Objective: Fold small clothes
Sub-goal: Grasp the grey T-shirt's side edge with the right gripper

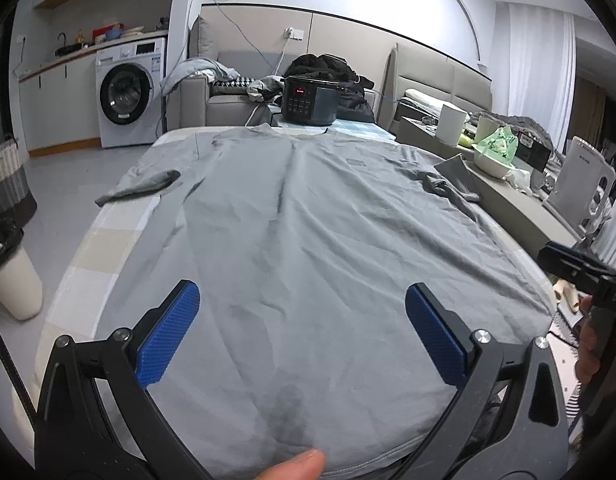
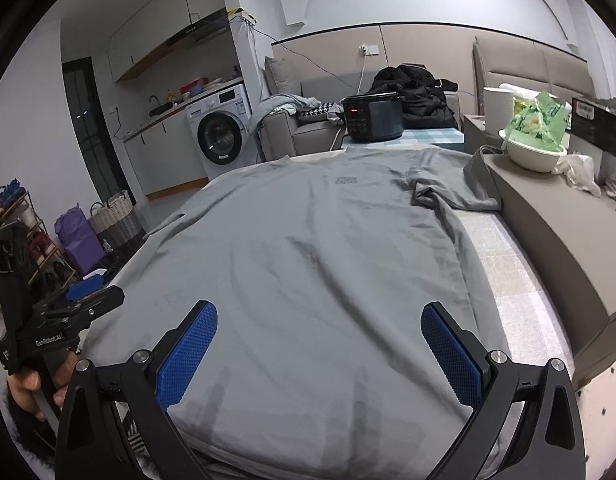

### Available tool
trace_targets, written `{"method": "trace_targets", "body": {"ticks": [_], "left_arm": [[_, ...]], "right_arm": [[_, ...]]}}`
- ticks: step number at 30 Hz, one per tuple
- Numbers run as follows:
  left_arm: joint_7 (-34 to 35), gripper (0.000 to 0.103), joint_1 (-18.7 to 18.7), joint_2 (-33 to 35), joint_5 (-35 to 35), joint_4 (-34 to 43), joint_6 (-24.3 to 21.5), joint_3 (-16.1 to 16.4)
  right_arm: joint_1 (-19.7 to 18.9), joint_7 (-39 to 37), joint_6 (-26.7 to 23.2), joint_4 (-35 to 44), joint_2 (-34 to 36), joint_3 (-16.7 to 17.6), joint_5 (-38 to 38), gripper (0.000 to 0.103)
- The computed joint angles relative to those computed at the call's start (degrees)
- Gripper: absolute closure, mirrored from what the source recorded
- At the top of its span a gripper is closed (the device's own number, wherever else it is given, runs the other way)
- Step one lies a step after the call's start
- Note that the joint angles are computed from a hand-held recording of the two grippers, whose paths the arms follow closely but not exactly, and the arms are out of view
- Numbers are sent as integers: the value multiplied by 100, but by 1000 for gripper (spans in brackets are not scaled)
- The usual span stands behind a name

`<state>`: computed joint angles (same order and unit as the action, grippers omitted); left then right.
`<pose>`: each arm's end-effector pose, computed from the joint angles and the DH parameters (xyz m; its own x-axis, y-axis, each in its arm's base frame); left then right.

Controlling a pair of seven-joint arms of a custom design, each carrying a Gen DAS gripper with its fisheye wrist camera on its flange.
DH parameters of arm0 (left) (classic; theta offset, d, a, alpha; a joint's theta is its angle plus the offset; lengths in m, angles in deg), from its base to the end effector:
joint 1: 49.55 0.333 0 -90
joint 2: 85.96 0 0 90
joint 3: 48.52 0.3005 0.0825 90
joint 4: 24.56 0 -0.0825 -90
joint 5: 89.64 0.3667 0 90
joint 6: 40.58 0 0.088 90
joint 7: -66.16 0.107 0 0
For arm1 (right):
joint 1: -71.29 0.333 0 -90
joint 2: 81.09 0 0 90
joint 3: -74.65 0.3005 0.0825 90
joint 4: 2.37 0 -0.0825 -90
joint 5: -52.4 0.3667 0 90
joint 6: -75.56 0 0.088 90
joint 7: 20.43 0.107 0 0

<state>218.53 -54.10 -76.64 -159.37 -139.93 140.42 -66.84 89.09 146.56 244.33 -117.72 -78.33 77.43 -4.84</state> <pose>0.5718 -0.1411 0.4412 -0.3011 -0.9421 0.1476 -0.5740 0.0554 -0.8170 0.5271 0.2563 0.5031 0.0238 -0.9791 -0.2019 -0.5710 0.1525 -0.8067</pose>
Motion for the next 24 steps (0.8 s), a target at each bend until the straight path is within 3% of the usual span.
{"method": "trace_targets", "body": {"ticks": [3,9,15,22,24], "left_arm": [[-364,1,-63,41,348,-20,3,103],[15,1,111,46,28,34,169,-122],[-204,1,110,60,300,16,288,-159],[-1247,1,-62,287,1433,206,334,56],[-1471,1,26,408,1652,395,248,-9]], "right_arm": [[8,-134,-30,21,55,1,170,0],[24,-200,3,64,91,-37,232,0],[15,-319,48,125,105,-66,293,0],[7,312,-40,404,177,-223,-500,0],[-59,376,-124,511,219,-245,-463,0]]}}
